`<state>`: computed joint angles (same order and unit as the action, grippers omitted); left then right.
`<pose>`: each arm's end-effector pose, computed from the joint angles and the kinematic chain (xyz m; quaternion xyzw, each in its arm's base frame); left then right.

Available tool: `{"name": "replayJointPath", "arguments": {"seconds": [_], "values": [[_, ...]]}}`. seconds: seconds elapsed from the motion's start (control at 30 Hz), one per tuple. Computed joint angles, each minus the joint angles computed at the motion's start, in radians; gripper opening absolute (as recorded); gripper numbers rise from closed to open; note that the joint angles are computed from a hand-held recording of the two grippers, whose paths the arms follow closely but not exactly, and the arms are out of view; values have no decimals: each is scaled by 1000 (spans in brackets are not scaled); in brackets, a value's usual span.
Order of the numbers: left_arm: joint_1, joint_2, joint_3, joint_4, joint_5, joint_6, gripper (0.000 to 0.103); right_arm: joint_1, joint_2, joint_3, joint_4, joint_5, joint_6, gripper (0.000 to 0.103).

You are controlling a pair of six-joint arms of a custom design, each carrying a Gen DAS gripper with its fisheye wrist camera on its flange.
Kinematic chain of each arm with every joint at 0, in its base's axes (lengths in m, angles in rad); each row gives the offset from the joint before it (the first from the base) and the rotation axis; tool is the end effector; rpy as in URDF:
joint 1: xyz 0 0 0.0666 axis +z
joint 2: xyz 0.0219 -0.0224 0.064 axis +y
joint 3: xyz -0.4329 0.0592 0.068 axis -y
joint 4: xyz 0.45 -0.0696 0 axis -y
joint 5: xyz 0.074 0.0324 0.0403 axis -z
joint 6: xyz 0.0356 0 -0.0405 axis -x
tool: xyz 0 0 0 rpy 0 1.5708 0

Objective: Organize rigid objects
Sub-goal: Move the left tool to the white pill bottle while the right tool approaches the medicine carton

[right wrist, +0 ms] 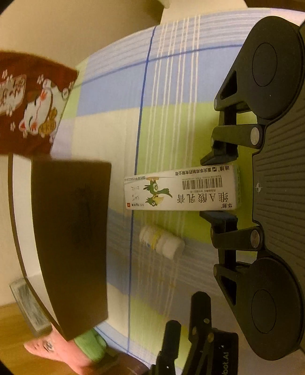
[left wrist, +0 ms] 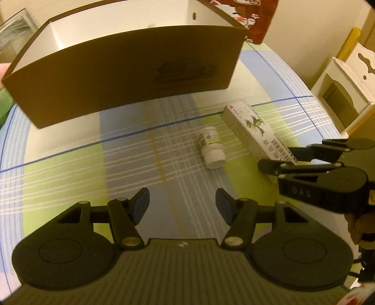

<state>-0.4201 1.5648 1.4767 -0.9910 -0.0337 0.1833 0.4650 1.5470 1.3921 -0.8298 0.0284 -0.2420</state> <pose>0.5364 -0.2387 0.4276 0.1105 0.9635 -0.0567 0.2372 0.5232 0.2609 0.4042 -0.1024 0.9518 0.0872 0.2757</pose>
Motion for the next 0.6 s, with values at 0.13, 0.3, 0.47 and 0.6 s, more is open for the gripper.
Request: {"name": "replayJointPath", "arguments": {"seconds": [0.13,0.3,0.47,0.6], "values": [[-11,22,15,26,10,-34,59,-23,-3,-1,-6,2,-11,40],[-21,52,32,79,14,-75,51,-33,2,11,-20,3,-20,41],[-22,89,59,96,9,-103,48,-34,7,17,-23,-4,-26,44],[-18,115,81,96,16,-107,45,-33,15,24,-22,-2,-26,46]]}}
